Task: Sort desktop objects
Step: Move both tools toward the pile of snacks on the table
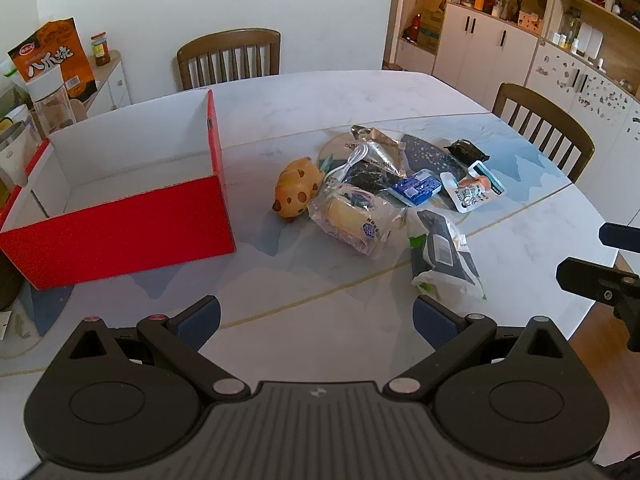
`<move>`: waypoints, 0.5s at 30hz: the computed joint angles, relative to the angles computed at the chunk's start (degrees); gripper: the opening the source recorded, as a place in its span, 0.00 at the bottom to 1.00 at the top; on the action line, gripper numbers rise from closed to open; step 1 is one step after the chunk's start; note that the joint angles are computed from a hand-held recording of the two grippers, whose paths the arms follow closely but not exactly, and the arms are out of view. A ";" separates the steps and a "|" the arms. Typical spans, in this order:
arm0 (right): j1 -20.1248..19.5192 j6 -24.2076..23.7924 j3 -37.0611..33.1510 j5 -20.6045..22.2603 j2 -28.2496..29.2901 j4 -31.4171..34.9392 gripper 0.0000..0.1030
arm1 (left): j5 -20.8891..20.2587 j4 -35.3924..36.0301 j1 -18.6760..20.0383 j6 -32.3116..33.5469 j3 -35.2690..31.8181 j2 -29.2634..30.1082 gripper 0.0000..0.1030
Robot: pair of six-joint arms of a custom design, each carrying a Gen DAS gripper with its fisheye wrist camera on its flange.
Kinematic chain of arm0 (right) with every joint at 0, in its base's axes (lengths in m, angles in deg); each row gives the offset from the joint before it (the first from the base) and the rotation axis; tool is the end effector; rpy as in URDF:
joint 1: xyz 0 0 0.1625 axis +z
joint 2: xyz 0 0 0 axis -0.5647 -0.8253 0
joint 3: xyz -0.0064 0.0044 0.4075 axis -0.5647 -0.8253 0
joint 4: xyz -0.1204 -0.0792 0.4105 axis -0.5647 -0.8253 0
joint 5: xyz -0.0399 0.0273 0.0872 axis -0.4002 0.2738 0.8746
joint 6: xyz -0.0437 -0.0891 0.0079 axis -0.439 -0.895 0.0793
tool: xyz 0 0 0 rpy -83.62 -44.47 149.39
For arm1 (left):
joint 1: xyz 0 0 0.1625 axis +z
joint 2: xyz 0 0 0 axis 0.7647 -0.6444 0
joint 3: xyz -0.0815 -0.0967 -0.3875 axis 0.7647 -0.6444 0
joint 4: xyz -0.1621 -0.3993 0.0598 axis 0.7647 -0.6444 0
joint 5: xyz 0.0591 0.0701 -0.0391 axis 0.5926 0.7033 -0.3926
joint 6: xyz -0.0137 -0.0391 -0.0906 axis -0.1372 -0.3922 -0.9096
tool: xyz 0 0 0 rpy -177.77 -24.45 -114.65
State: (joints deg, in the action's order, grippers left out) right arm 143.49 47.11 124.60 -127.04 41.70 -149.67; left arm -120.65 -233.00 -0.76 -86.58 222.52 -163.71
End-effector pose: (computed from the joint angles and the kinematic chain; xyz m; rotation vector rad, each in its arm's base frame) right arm 0.2310 -0.4004 0.0565 0.7193 -2.3619 0.9623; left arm -0.0793 -0.4135 0.2199 0.4446 2.3071 -0.8065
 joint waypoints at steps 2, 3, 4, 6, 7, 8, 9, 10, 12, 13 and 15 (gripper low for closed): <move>0.04 0.00 -0.03 0.06 0.04 -0.03 0.98 | -0.25 -0.77 0.04 0.48 0.07 0.03 1.00; 0.11 -0.11 -0.13 -0.07 0.16 -0.14 0.98 | -0.23 -0.92 -0.01 0.59 0.12 -0.06 1.00; 0.06 -0.10 -0.09 0.01 0.11 -0.13 0.98 | -0.34 -1.30 0.02 0.86 0.14 -0.06 1.00; 0.24 -0.16 -0.27 -0.19 0.20 -0.02 0.98 | -0.92 -2.28 0.13 1.45 0.23 -0.19 1.00; 0.27 -0.26 -0.29 -0.22 0.27 -0.11 0.98 | -1.12 -2.83 0.13 1.78 0.35 -0.27 1.00; 0.27 -0.26 -0.29 -0.22 0.27 -0.11 0.98 | -1.22 -3.21 0.13 2.05 0.40 -0.31 1.00; 0.34 -0.31 -0.33 -0.26 0.39 -0.24 0.98 | -1.25 -3.44 0.08 2.25 0.41 -0.28 1.00; 0.37 -0.39 -0.40 -0.30 0.46 -0.28 0.98 | -1.27 -3.69 0.06 2.52 0.38 -0.18 1.00; 0.42 -0.31 -0.40 -0.32 0.42 -0.24 0.98 | -1.36 -3.98 0.05 2.84 0.40 -0.16 1.00; 0.51 -0.32 -0.46 -0.35 0.47 -0.27 0.98 | -1.42 -4.17 0.07 2.98 0.40 -0.11 1.00; 0.58 -0.37 -0.57 -0.35 0.53 -0.23 0.98 | -1.38 -4.43 0.08 3.19 0.33 0.02 1.00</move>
